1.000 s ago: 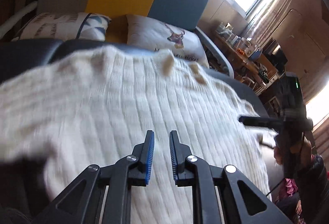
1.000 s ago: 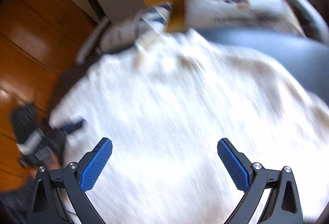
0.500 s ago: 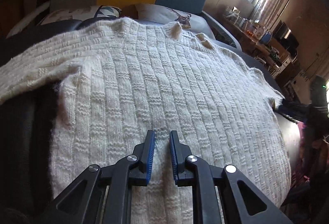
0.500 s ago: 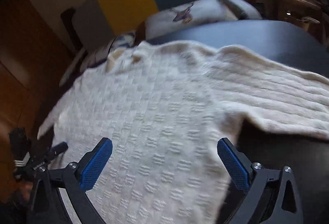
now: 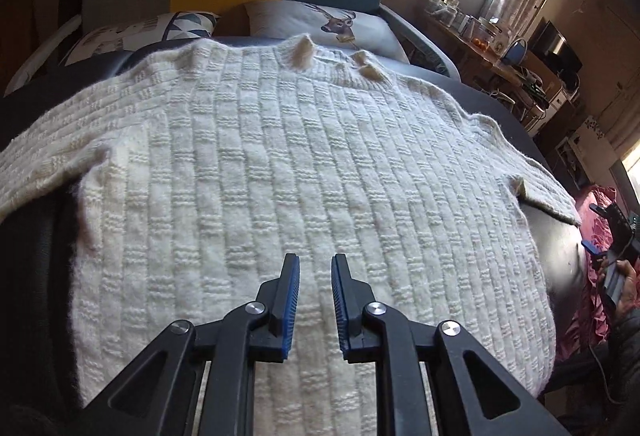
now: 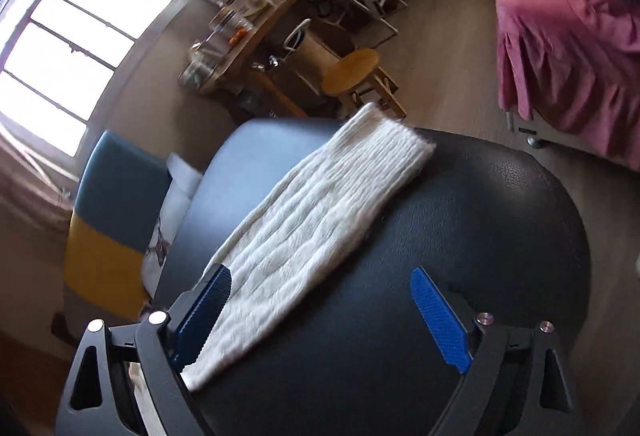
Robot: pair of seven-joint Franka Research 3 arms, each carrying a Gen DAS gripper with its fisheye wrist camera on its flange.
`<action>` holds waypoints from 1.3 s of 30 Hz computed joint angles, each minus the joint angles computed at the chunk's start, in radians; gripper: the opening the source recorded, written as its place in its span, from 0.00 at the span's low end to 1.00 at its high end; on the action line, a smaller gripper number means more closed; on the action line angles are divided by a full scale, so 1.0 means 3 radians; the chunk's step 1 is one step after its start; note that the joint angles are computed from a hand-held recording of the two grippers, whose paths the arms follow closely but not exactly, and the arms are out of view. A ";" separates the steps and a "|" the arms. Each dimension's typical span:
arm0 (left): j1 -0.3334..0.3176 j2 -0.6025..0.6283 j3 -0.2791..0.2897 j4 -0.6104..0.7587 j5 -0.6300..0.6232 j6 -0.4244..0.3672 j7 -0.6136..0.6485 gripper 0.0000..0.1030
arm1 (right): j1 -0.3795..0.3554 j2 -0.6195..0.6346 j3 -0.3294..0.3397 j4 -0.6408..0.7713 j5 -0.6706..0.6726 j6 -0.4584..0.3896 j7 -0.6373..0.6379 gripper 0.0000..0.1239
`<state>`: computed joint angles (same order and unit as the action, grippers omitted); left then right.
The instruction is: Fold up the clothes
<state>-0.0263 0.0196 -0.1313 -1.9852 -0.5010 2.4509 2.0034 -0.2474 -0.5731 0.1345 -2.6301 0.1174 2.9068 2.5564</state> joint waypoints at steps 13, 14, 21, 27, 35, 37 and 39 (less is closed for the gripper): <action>0.0011 0.0096 -0.0029 0.0110 0.0074 -0.0176 -0.0156 0.15 | -0.0496 0.0571 0.0351 0.0260 -0.0089 0.0492 0.0427 0.35; 0.0016 0.0103 -0.0029 0.0120 0.0063 -0.0193 -0.0151 0.16 | -0.0529 0.0564 0.0373 0.0267 -0.0131 0.0455 0.0480 0.33; 0.0045 0.0109 -0.0036 0.0125 -0.0030 -0.0236 -0.0103 0.16 | -0.0316 0.0484 0.0108 0.0157 -0.0223 0.0381 0.0577 0.08; 0.0048 0.0088 -0.0030 0.0103 -0.0022 -0.0248 -0.0100 0.16 | 0.0188 0.0488 -0.0277 -0.0149 0.0481 0.1208 0.0406 0.13; 0.0021 0.0064 -0.0027 0.0077 0.0067 -0.0229 -0.0161 0.16 | -0.0131 0.0609 0.0102 0.0021 0.0804 0.1421 0.0236 0.51; 0.0017 0.0068 -0.0028 0.0080 0.0075 -0.0230 -0.0162 0.16 | -0.0214 0.0648 0.0198 0.0110 0.0835 0.1389 0.0113 0.58; 0.0017 0.0076 -0.0028 0.0088 0.0073 -0.0239 -0.0147 0.17 | -0.0243 0.0698 0.0229 0.0216 0.0822 0.1288 -0.0055 0.63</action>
<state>-0.0211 0.0424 -0.1397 -1.9588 -0.4792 2.3792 1.9593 -0.3203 -0.3637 0.2032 -2.5654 0.3641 3.2932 2.5401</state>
